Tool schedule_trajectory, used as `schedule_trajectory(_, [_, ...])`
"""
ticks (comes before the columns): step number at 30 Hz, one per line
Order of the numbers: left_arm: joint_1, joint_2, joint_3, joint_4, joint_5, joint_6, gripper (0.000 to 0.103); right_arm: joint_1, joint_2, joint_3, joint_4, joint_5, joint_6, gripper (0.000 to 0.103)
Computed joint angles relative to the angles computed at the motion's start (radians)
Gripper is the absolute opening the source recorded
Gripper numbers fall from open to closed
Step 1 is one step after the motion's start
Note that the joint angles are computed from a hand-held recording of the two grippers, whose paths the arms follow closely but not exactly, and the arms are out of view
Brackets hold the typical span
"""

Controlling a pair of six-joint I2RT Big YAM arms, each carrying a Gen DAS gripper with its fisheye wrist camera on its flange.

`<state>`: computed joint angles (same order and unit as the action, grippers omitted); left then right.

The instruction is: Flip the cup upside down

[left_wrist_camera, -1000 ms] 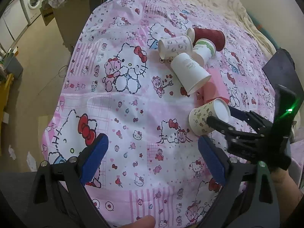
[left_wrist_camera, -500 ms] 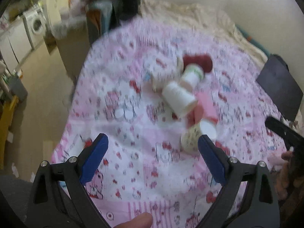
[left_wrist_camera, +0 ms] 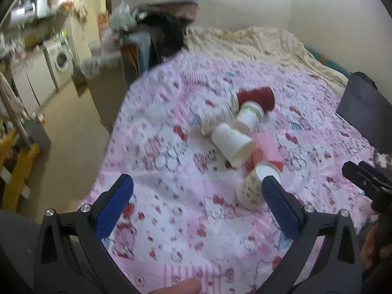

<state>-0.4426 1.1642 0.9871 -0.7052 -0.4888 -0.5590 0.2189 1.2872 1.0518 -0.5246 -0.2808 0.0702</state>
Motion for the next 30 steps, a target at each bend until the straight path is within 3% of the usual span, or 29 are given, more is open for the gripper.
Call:
schedule_trajectory(3, [-0.009, -0.004, -0.003, 0.028, -0.033, 0.020, 0.103, 0.024, -0.019, -0.024, 0.062, 0.062, -0.026, 0.103])
schedule_trajectory(8, [-0.015, -0.005, -0.004, 0.042, -0.036, 0.038, 0.103, 0.040, -0.018, -0.027, 0.081, 0.079, -0.041, 0.103])
schedule_trajectory(30, [-0.018, -0.009, -0.005, 0.041, -0.012, 0.018, 0.103, 0.077, -0.021, -0.040, 0.096, 0.120, -0.072, 0.103])
